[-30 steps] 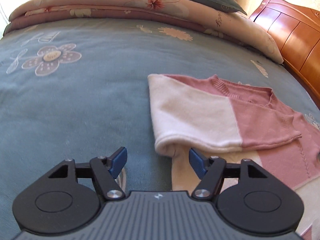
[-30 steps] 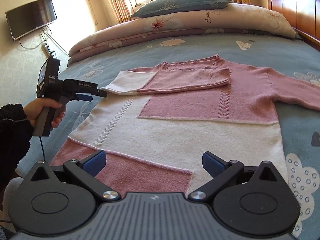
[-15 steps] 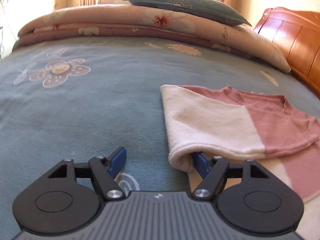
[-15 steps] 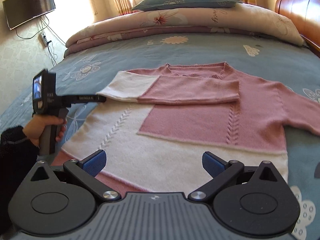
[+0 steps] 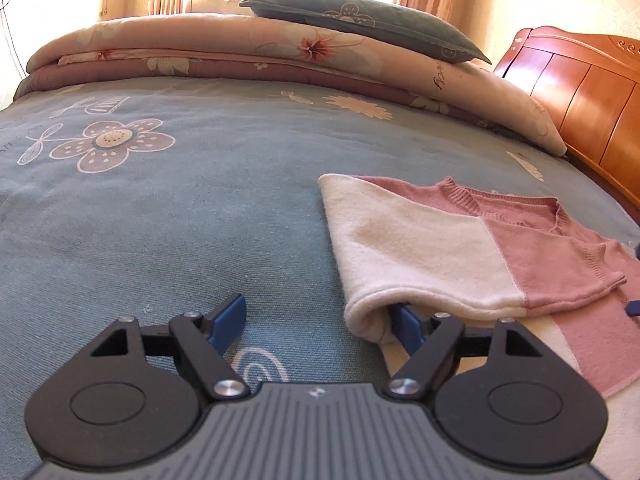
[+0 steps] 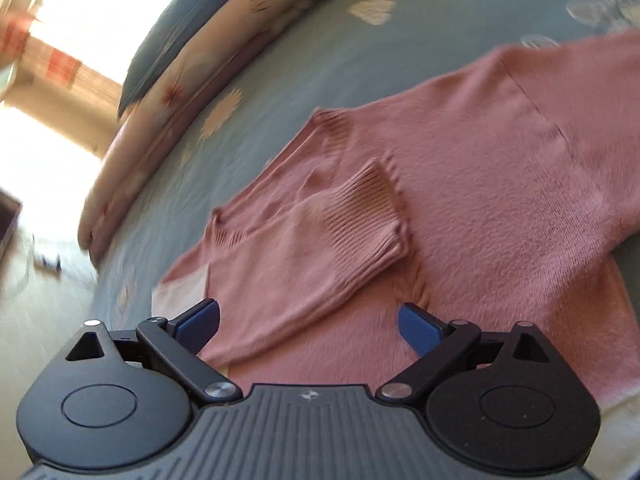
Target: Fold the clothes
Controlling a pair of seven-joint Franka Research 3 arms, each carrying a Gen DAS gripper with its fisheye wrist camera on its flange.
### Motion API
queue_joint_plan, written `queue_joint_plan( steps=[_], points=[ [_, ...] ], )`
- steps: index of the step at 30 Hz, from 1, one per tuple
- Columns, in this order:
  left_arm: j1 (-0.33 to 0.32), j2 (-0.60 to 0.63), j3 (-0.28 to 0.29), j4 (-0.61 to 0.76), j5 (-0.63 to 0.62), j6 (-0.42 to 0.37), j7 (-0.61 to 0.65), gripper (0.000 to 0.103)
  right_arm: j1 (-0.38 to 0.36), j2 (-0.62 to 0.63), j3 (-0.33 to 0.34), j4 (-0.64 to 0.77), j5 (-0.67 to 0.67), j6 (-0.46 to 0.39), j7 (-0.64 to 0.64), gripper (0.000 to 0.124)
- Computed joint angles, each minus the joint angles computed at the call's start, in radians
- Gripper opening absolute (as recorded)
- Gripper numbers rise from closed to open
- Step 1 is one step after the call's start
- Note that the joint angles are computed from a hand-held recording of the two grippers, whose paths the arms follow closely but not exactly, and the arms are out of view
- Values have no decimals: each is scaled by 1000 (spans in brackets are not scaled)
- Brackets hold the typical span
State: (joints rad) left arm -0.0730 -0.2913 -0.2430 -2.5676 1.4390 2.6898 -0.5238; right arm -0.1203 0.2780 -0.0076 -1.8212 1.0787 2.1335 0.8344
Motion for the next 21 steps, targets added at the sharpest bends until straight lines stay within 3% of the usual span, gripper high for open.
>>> queue_joint_plan(
  steps=[5,8,10,13,21],
  points=[
    [1,0,2,0,14,7,-14,79,-6,54,18,40,73,40,-15,87],
    [0,2,2,0,19,6,-15,80,-1,59,24,37,62,83,-38,69],
    [0,1,4,-1,20,6,-14,80,6,51,24,22,44,118,-56,54],
    [-2,2,3,1,13,1,-4,80,24,44,18,9,-14,181,-55,13],
    [2,-1,7,-1,8,15,1,80,5,38,27,12,8,203,-88,9]
  ],
)
